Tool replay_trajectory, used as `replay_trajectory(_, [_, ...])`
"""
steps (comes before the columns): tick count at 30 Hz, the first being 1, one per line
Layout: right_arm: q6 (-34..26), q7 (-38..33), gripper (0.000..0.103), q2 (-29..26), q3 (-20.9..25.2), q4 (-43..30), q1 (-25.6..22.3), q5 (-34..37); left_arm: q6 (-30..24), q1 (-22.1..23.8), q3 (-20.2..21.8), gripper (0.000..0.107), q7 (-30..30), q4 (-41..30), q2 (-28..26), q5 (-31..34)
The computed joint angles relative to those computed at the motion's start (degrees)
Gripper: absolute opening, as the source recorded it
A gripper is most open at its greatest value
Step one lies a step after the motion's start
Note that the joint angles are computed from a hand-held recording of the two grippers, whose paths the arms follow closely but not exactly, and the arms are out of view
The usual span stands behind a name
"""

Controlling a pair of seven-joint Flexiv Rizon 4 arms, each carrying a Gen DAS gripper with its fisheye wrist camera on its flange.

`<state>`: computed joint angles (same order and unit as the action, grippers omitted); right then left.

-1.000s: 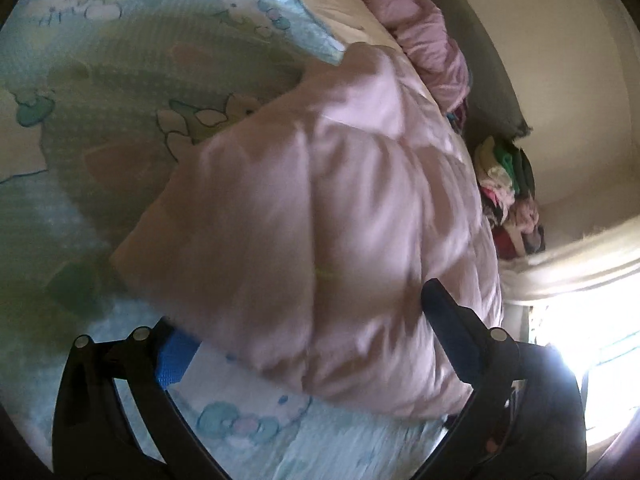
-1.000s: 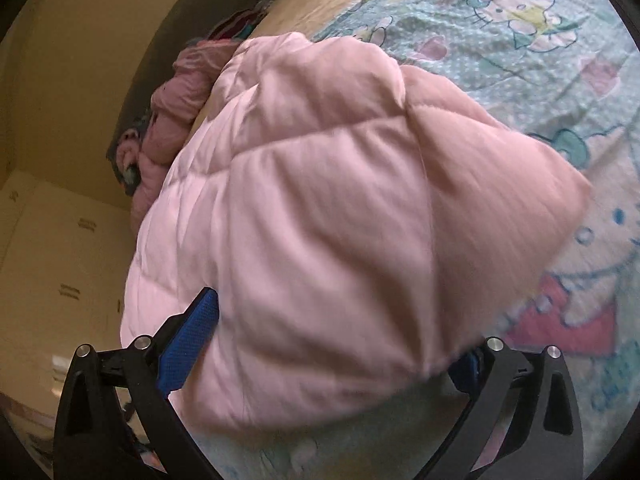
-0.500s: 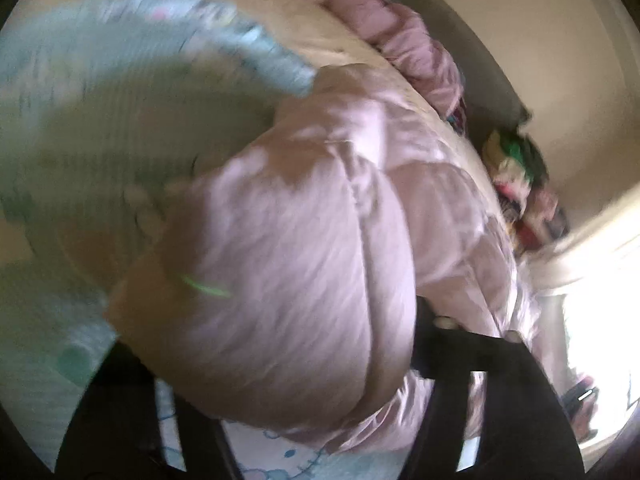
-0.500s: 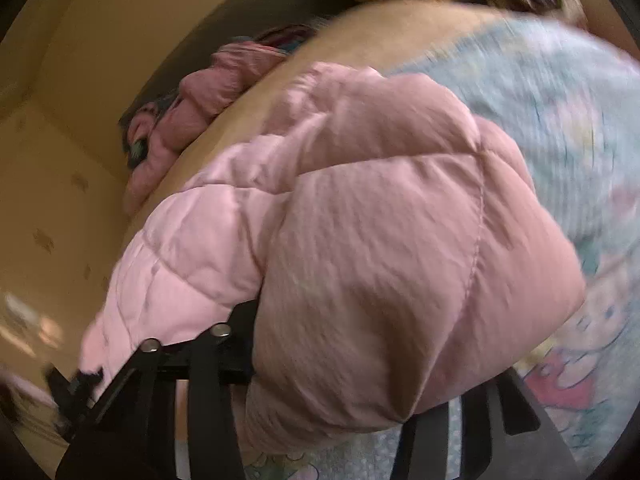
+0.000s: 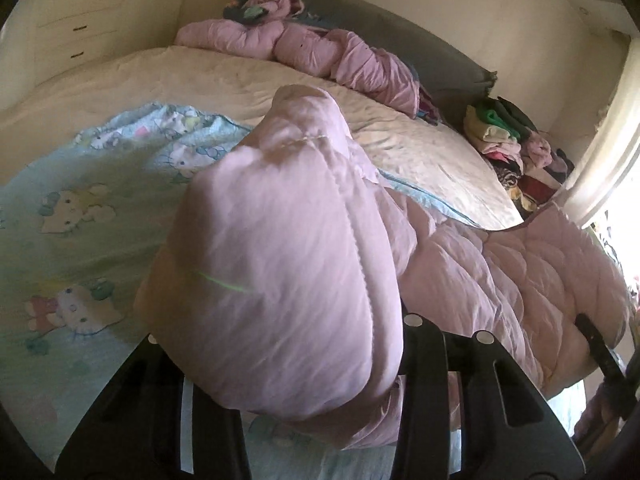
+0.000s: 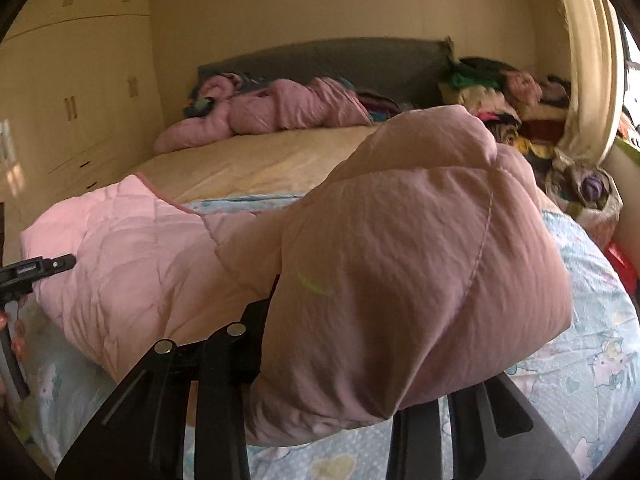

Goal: Fold large clothes

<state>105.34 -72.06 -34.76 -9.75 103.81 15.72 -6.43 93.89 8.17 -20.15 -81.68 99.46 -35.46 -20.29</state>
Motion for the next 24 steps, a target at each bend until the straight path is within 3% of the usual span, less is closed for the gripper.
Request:
replay_trajectory(6, [3.72,-1.89,0.030,4.04,0.85,6.94,0.62,2.03,4.24,6.44,-6.70,0.030,0.45,7.24,2.99,2.72])
replay_trajectory(13, [4.94,-2.88,0.030,7.81,2.54,12.31,0.71,4.70,6.08,11.71,-11.15,0.030,-1.70,12.81,6.02,7.34])
replay_trajectory(19, [3.15,-0.01,0.031,9.41,6.92,14.38,-3.06,4.55,6.94,17.08,-15.40,0.030,-3.81,16.40,6.61,11.09])
replay_trajectory(24, [-1.40,6.34,0.032,8.25,13.05,12.92,-9.72,2.71,5.80,15.87,-13.40,0.032,-5.25,16.02,5.73,11.56])
